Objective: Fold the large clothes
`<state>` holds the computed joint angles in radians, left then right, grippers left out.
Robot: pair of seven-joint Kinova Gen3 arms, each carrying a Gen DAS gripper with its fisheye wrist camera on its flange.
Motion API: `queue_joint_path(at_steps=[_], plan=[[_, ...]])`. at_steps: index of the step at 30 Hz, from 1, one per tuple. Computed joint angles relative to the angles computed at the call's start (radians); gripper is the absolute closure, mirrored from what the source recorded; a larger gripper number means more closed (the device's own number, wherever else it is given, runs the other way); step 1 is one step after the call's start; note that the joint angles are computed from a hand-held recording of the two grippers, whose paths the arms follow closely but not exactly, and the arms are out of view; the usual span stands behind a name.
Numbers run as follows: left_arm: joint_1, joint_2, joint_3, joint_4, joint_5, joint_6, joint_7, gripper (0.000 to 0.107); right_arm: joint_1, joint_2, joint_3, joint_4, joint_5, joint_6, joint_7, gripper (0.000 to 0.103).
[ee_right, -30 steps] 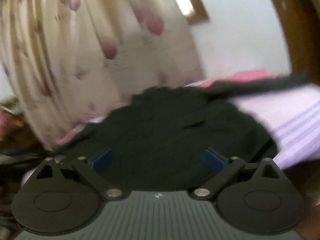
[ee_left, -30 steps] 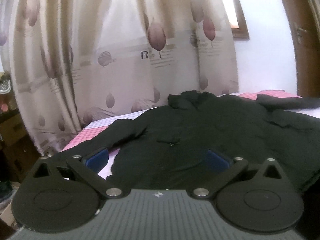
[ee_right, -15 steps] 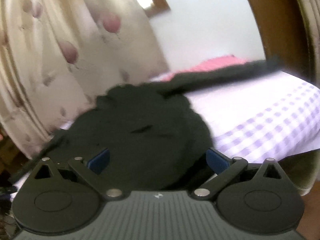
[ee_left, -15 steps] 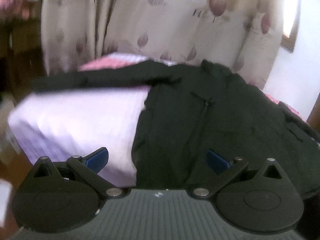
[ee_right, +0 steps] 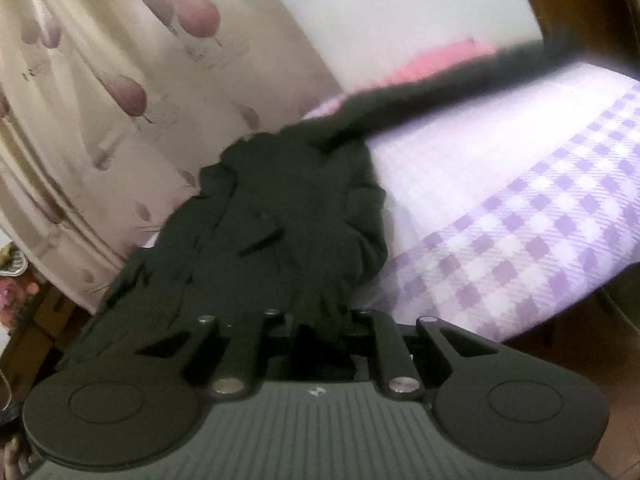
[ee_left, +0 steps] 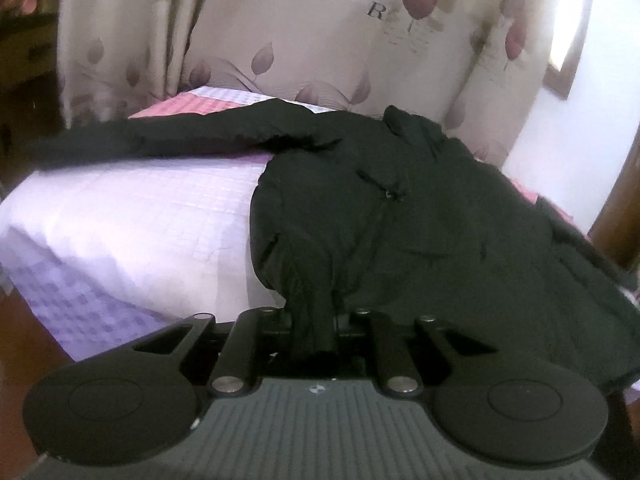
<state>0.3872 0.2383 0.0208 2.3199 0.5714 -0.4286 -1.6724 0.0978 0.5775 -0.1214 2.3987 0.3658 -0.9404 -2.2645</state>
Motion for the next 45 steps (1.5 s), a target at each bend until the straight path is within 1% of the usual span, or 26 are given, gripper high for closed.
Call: queue_joint_path(at_steps=[2, 4, 6, 7, 8, 9, 10, 11, 12, 13, 16, 18, 21, 23, 26, 28, 30, 31, 33, 35, 38, 39, 40, 42, 43, 45], plan=[[0.026, -0.003, -0.031, -0.005, 0.008, 0.021, -0.016, 0.092, 0.004, -0.006, -0.003, 0.005, 0.013, 0.023, -0.009, 0.091], [0.113, 0.011, -0.105, -0.017, 0.067, 0.024, -0.090, 0.088, -0.012, -0.007, 0.004, -0.007, 0.006, 0.065, 0.013, 0.087], [0.205, 0.029, -0.165, -0.012, 0.148, -0.038, -0.171, 0.074, 0.000, -0.011, 0.008, -0.016, 0.033, 0.071, -0.011, 0.085], [0.241, 0.035, -0.182, -0.008, 0.189, -0.078, -0.197, 0.069, -0.011, -0.022, 0.029, -0.024, 0.049, 0.074, -0.045, 0.077], [0.287, 0.037, -0.208, -0.004, 0.229, -0.119, -0.216, 0.052, -0.004, -0.034, 0.035, -0.023, 0.058, 0.060, -0.063, 0.073], [0.334, 0.031, -0.232, 0.003, 0.270, -0.160, -0.235, 0.035, 0.022, -0.040, 0.026, -0.014, 0.061, 0.031, -0.068, 0.061], [0.380, 0.015, -0.254, 0.008, 0.311, -0.200, -0.267, 0.027, 0.028, -0.033, 0.028, -0.018, 0.052, -0.010, -0.073, 0.044], [0.409, 0.008, -0.258, 0.009, 0.346, -0.241, -0.294, 0.014, 0.046, -0.034, 0.034, -0.014, 0.059, -0.051, -0.093, 0.035], [0.419, 0.004, -0.247, 0.005, 0.366, -0.282, -0.314, 0.005, 0.066, -0.030, 0.046, -0.020, 0.072, -0.091, -0.129, 0.026], [0.411, 0.003, -0.220, -0.001, 0.370, -0.322, -0.320, 0.005, 0.095, -0.021, 0.040, -0.036, 0.089, -0.116, -0.169, 0.026], [0.292, 0.011, -0.097, -0.050, 0.287, -0.346, -0.281, 0.005, 0.234, 0.038, -0.036, -0.130, 0.100, -0.120, -0.291, 0.026], [0.211, 0.048, -0.015, -0.099, 0.246, -0.368, -0.260, 0.005, 0.307, 0.078, -0.080, -0.204, 0.093, -0.062, -0.373, 0.026], [0.181, 0.148, -0.003, -0.223, 0.206, -0.355, -0.255, 0.005, 0.397, 0.158, -0.134, -0.328, 0.082, 0.025, -0.495, 0.026], [0.167, 0.214, 0.009, -0.316, 0.230, -0.329, -0.306, 0.005, 0.388, 0.194, -0.098, -0.406, 0.091, 0.062, -0.571, 0.026], [0.078, 0.291, 0.082, -0.455, 0.256, -0.233, -0.362, 0.005, 0.316, 0.221, 0.002, -0.507, 0.064, 0.157, -0.662, 0.026], [0.082, 0.350, 0.063, -0.547, 0.289, -0.194, -0.396, 0.005, 0.321, 0.252, -0.001, -0.570, 0.053, 0.202, -0.701, 0.027], [0.113, 0.397, 0.004, -0.635, 0.357, -0.131, -0.435, 0.005, 0.332, 0.275, -0.021, -0.616, 0.033, 0.219, -0.681, 0.028], [0.109, 0.421, 0.002, -0.674, 0.380, -0.113, -0.464, 0.005, 0.329, 0.280, -0.023, -0.643, 0.030, 0.246, -0.679, 0.028], [0.127, 0.468, -0.032, -0.745, 0.460, -0.089, -0.545, 0.005, 0.313, 0.286, -0.006, -0.697, 0.030, 0.313, -0.694, 0.028], [0.148, 0.509, -0.082, -0.809, 0.541, -0.046, -0.626, 0.005, 0.285, 0.287, 0.011, -0.723, -0.023, 0.348, -0.666, 0.027], [0.121, 0.534, -0.070, -0.851, 0.619, 0.005, -0.692, 0.005, 0.268, 0.291, 0.010, -0.783, -0.095, 0.439, -0.621, 0.028], [0.092, 0.534, -0.034, -0.850, 0.614, 0.004, -0.697, 0.005, 0.253, 0.292, 0.025, -0.809, -0.087, 0.479, -0.615, 0.035], [0.067, 0.532, -0.003, -0.844, 0.592, 0.007, -0.686, 0.005, 0.249, 0.296, 0.029, -0.836, -0.062, 0.520, -0.605, 0.058], [0.035, 0.526, 0.036, -0.823, 0.513, -0.005, -0.619, 0.005, 0.262, 0.322, 0.004, -0.900, 0.003, 0.601, -0.623, 0.088], [0.022, 0.525, 0.050, -0.812, 0.474, -0.006, -0.580, 0.005, 0.280, 0.325, -0.027, -0.921, 0.011, 0.640, -0.628, 0.089], [0.032, 0.524, 0.023, -0.808, 0.443, 0.016, -0.523, 0.004, 0.287, 0.319, -0.051, -0.954, -0.021, 0.668, -0.606, 0.091]])
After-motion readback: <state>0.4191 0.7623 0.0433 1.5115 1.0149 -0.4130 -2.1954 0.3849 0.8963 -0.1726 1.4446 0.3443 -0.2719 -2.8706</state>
